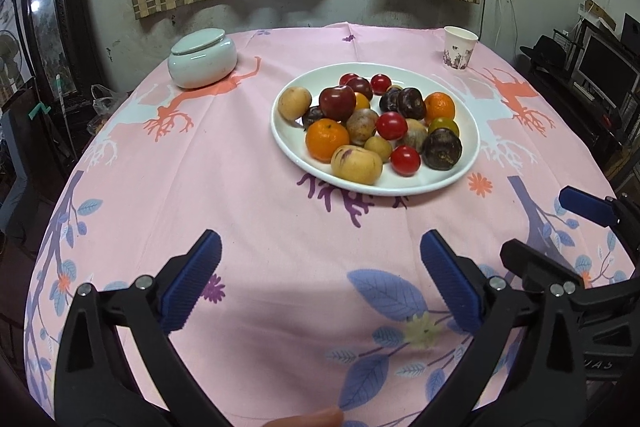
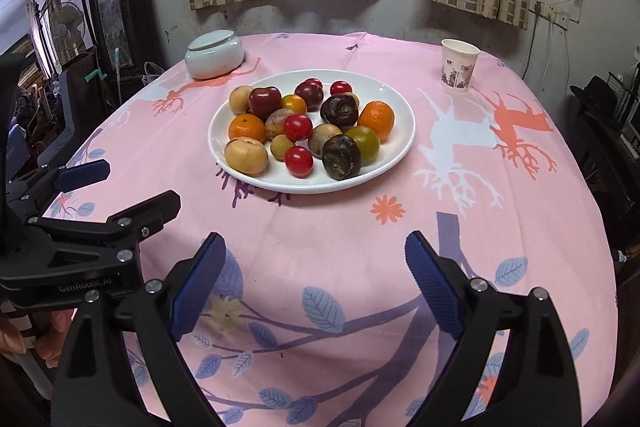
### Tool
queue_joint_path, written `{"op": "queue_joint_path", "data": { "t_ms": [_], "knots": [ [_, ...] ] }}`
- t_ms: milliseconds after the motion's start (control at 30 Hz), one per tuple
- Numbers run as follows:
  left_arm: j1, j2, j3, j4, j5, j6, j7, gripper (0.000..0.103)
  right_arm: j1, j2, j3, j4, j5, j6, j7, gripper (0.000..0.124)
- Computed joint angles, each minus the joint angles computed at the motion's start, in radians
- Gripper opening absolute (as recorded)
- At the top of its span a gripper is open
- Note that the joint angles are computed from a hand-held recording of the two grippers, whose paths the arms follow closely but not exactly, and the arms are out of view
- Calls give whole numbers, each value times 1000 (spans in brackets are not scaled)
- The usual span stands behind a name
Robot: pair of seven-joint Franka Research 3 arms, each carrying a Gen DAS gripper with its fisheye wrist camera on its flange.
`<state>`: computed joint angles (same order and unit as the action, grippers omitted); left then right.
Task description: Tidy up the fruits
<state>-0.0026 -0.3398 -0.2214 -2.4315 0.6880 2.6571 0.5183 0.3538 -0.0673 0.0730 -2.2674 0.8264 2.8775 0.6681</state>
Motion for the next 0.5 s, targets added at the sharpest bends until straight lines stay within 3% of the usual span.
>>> {"op": "queue_joint_path", "data": {
  "t_ms": [167,333,500],
  "knots": [
    [-21,-21,24,-31,-66,24,24,101,2,-14,1,-17,-14,13,21,92],
    [4,-42,-18,-40,-13,5,-24,101,5,-17,-5,-26,-21,17,29,92],
    [-17,-43,2,-40,-48,-5,5,101,2,-17,-7,-28,-36,18,46,92]
  ]
}}
